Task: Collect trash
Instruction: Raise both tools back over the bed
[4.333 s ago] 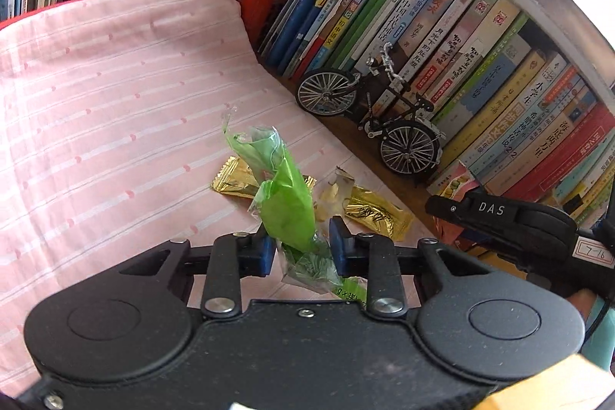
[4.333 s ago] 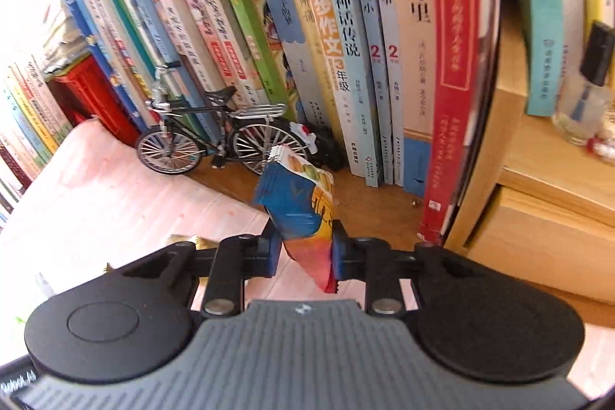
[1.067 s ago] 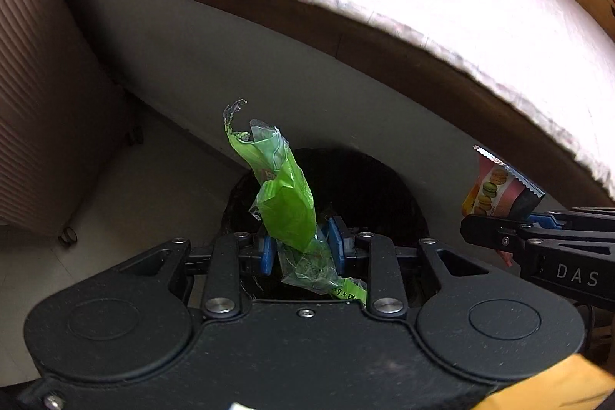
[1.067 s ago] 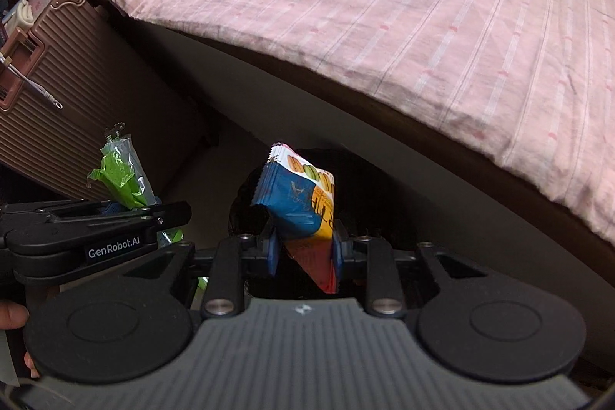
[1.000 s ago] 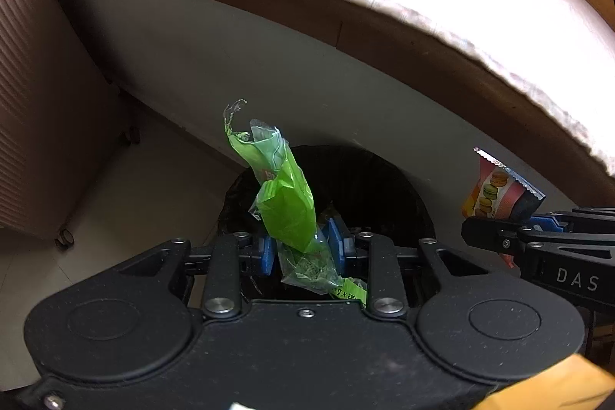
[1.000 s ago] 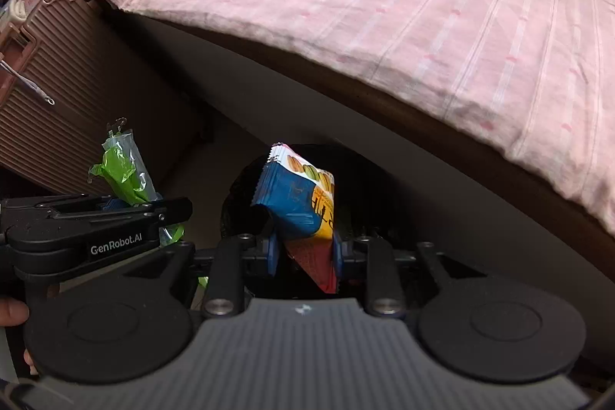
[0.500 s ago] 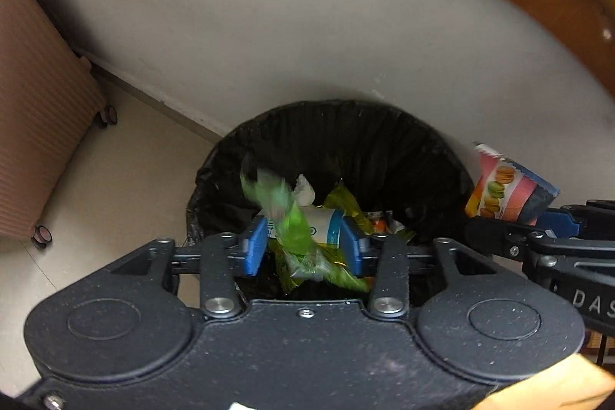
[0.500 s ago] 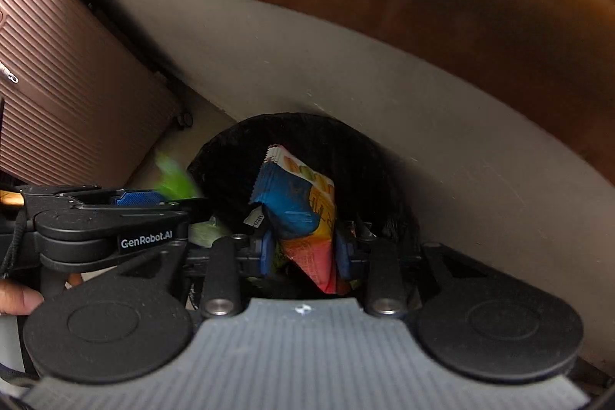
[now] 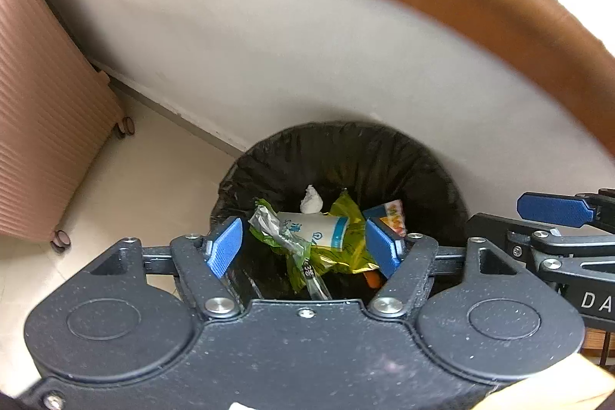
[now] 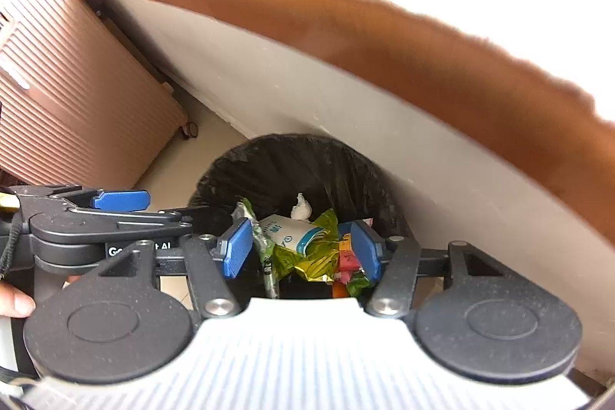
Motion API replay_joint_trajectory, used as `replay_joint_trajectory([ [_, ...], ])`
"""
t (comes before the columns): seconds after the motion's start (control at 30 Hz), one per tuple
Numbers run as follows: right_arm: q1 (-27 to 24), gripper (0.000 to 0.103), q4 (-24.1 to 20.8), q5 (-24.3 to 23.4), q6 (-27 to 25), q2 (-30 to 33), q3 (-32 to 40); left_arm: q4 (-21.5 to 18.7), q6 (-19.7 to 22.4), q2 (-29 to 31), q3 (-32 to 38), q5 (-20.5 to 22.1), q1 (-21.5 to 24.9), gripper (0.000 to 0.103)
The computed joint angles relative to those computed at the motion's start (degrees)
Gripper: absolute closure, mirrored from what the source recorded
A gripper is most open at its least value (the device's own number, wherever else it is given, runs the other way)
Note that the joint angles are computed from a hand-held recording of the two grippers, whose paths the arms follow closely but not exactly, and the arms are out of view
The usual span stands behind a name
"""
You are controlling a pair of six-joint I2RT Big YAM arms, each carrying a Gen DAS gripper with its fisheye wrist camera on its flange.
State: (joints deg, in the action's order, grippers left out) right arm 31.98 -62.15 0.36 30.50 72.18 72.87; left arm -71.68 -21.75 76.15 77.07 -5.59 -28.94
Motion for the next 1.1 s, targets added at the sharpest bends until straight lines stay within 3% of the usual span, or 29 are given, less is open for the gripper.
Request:
replay_joint_trajectory([
  [0.3, 1.4, 0.029, -15.8, 3.0, 1.4, -0.5, 17.3, -15.5, 1.9, -0.1, 19.9, -1.5, -1.6, 0.019],
  [0.43, 2.3, 0.027, -21.2, 4.5, 0.6, -0.2, 24.7, -17.7, 2.4, 0.7, 27.8, -0.7, -1.3, 0.013],
  [0.6, 3.1, 0.026, -22.5, 8.7, -0.4, -0.4, 29.4, -17.1, 4.7, 2.9, 35.1, -1.7, -0.9, 0.012],
  [0.83, 1.4, 0.025, -22.9, 16.4, 1.9, -0.1, 35.6, -16.6, 6.0, 8.0, 46.9, 0.8, 0.5, 0.011],
  [1.1, -5.8, 0.023, -20.2, 19.4, -2.5, 4.3, 44.3, -17.7, 5.8, 16.9, 62.3, 1.0, 1.8, 0.010],
])
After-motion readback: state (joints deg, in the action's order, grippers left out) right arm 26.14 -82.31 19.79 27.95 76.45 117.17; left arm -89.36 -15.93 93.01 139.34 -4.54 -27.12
